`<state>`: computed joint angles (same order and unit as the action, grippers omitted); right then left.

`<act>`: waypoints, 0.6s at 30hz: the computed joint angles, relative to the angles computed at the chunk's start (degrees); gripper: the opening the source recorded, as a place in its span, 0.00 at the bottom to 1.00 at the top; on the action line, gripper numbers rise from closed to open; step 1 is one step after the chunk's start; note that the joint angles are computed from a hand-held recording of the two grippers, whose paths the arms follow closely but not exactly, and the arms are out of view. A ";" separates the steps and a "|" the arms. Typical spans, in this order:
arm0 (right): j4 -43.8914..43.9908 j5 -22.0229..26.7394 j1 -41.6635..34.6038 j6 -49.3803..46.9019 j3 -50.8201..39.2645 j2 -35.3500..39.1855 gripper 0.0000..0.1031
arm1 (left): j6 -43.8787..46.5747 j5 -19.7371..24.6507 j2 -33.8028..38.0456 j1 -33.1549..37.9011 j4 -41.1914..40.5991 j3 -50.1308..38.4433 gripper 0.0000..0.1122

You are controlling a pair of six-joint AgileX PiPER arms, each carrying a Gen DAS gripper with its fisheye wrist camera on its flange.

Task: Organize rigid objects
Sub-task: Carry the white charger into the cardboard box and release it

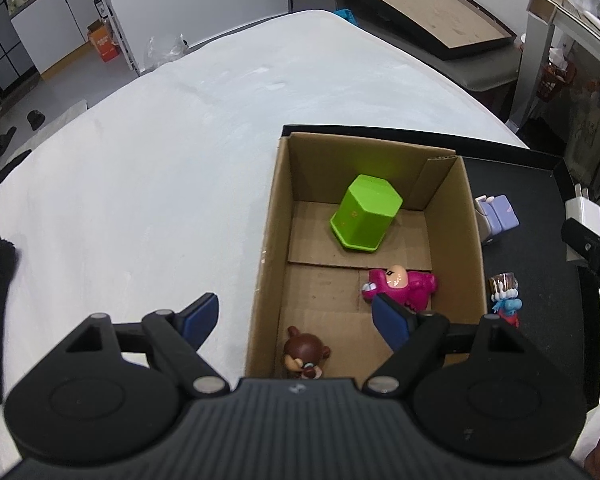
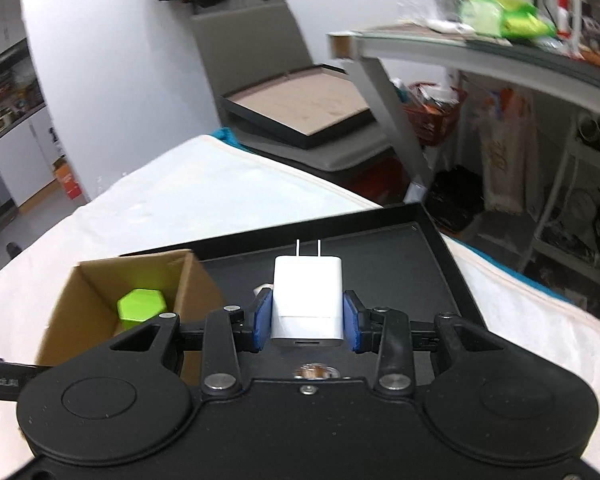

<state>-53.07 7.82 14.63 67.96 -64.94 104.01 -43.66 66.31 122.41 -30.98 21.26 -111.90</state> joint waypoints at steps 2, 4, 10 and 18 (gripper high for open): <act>-1.66 -0.19 0.65 1.09 0.16 -0.55 0.35 | -0.34 -1.67 -1.42 0.59 -0.35 2.64 0.74; -3.73 -0.20 1.26 2.56 0.00 -0.95 0.35 | -0.45 -3.32 -2.61 1.23 -0.89 4.99 0.74; -0.22 -0.66 2.68 -2.26 -1.14 -0.67 0.35 | -0.88 -8.20 -4.76 2.64 -1.70 10.38 0.73; 5.15 -1.91 6.29 -9.55 -3.24 0.83 0.35 | -0.96 -13.36 -5.75 4.91 -3.19 14.43 0.69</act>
